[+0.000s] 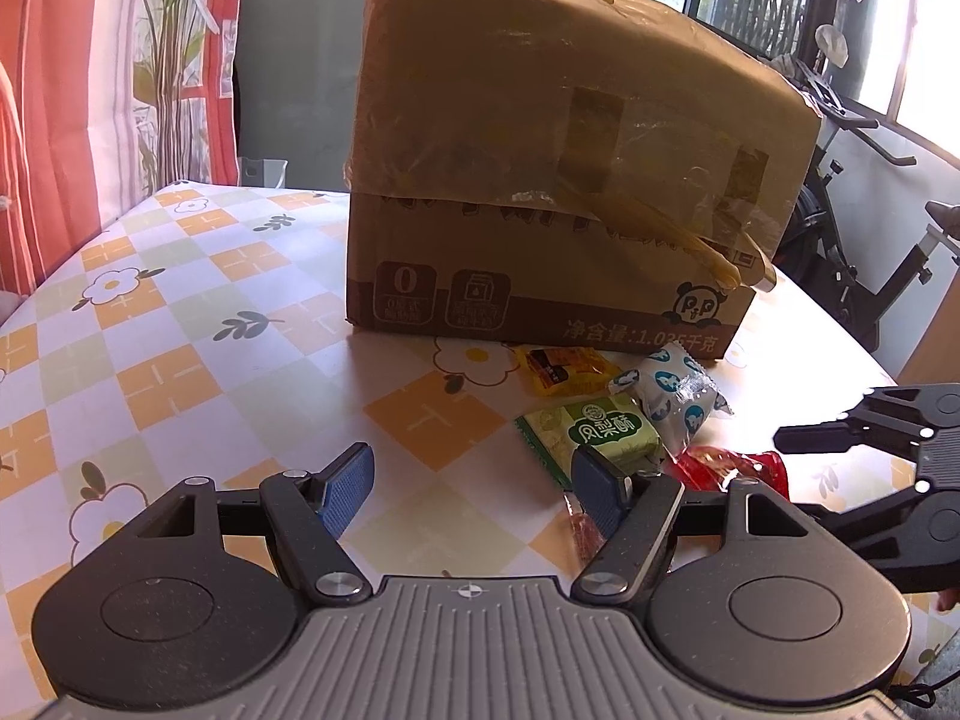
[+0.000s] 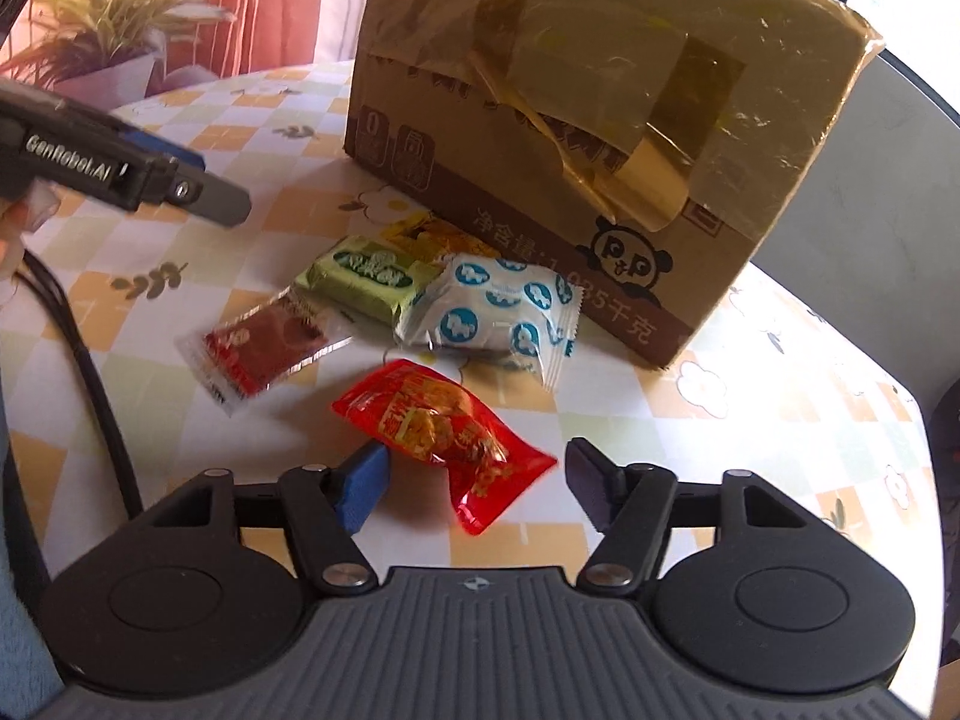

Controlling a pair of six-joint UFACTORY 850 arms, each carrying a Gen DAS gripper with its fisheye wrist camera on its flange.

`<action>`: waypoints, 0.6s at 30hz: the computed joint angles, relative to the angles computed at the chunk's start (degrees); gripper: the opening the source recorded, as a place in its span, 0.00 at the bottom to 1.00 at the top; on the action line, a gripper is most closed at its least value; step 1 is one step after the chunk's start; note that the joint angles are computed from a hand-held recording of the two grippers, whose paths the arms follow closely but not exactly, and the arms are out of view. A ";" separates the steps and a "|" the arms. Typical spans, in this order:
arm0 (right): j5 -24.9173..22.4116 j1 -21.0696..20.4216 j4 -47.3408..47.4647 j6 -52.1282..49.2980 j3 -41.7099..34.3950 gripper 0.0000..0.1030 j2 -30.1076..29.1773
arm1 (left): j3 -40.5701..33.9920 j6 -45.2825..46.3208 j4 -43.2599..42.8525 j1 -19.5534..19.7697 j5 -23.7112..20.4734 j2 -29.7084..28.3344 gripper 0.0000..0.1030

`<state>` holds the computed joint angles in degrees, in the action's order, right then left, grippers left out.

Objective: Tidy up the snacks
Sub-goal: 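Grasp the small jerky packet with the left tool while the right tool grasps the red candy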

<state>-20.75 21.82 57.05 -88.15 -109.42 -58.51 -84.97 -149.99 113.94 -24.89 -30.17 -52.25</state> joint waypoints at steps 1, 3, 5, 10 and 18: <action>-0.48 0.07 0.50 0.41 -0.81 0.55 -0.63 | 0.02 0.02 0.05 0.01 0.08 -0.01 0.72; -0.55 0.28 2.51 0.20 -1.92 0.55 -1.61 | -0.10 0.36 -0.11 0.01 0.28 -0.14 0.72; -1.22 0.38 4.21 1.02 -3.23 0.53 -2.61 | -0.19 0.65 -0.30 0.02 0.48 -0.22 0.72; -1.06 0.27 14.12 -3.64 -3.01 0.41 -3.33 | -0.73 1.67 -1.10 -0.02 1.09 -0.63 0.72; 1.50 0.56 35.67 -20.10 5.41 0.33 0.94 | -1.77 4.03 -1.87 -0.10 2.77 -1.29 0.72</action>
<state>-19.25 22.38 92.72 -108.25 -104.01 -57.57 -86.74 -145.96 112.07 -24.99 -27.40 -53.54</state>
